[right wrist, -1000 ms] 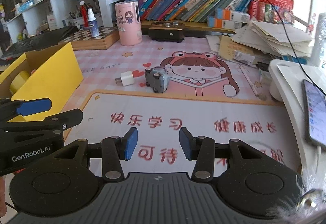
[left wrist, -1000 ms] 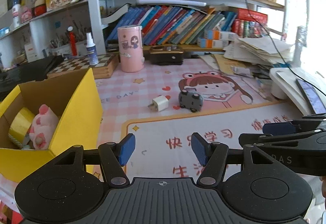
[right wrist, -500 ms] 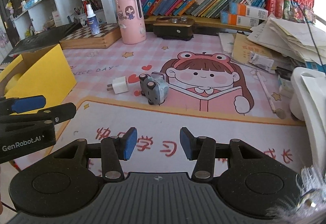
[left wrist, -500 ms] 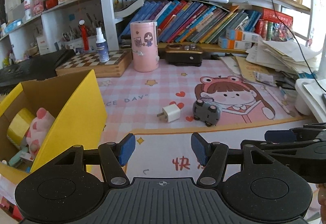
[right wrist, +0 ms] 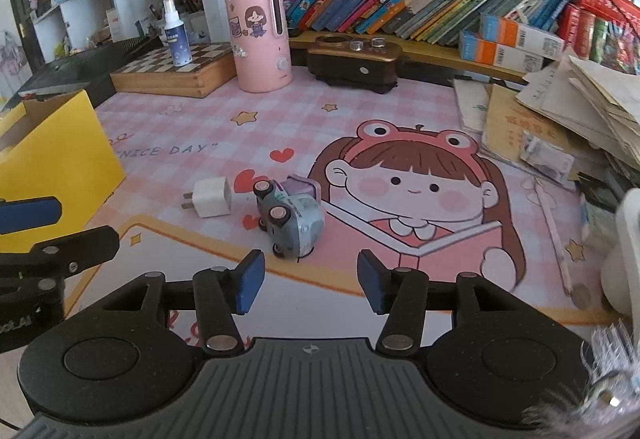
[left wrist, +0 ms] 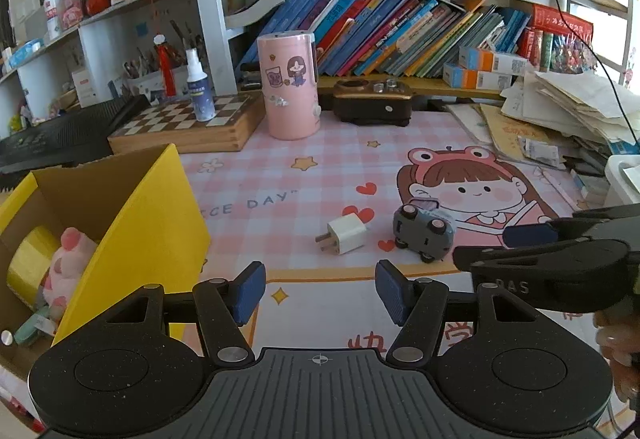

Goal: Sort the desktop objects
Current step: 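Approach the grey toy car with the right gripper and close on it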

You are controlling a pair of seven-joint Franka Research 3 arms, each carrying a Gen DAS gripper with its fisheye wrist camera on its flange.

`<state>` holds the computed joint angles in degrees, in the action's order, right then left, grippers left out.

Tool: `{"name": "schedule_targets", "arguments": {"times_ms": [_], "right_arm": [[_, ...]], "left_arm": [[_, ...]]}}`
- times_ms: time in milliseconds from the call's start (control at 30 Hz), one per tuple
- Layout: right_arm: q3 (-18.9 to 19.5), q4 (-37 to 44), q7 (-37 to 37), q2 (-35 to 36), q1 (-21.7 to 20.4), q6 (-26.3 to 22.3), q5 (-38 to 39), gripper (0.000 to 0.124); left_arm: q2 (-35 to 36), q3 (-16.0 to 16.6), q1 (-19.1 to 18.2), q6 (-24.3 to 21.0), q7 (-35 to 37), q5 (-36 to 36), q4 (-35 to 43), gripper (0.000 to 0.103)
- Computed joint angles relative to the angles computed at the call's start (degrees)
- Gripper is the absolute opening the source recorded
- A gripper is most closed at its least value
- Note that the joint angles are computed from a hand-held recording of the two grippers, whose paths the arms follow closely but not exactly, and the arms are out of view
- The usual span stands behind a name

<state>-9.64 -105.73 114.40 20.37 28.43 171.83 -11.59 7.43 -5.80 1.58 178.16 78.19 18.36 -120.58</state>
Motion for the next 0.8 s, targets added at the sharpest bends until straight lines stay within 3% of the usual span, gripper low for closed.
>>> {"name": "schedule_targets", "arguments": {"times_ms": [133, 467, 533, 633, 800], "right_arm": [[3.2, 3.4, -4.6, 2.8, -2.8, -1.0, 3.0, 0.052], [6.1, 13.6, -15.2, 10.7, -5.3, -3.1, 9.3, 0.062], [6.7, 15.5, -17.0, 11.9, -5.9, -4.0, 10.6, 0.058], [9.3, 17.0, -21.1, 12.9, -8.0, -5.2, 13.7, 0.042], [10.1, 14.3, -24.0, 11.0, -8.8, -1.6, 17.5, 0.042]], "left_arm": [[0.8, 0.4, -0.4, -0.9, -0.6, 0.8, 0.9, 0.062], [2.1, 2.2, -1.9, -2.8, -4.9, 5.1, 3.0, 0.062], [2.4, 2.5, -2.1, -3.1, -5.9, 6.1, 3.4, 0.062], [3.0, 2.2, -2.0, -3.5, -6.5, 6.4, 4.2, 0.062], [5.2, 1.9, -2.0, -4.1, -7.2, 5.9, 6.3, 0.061]]}}
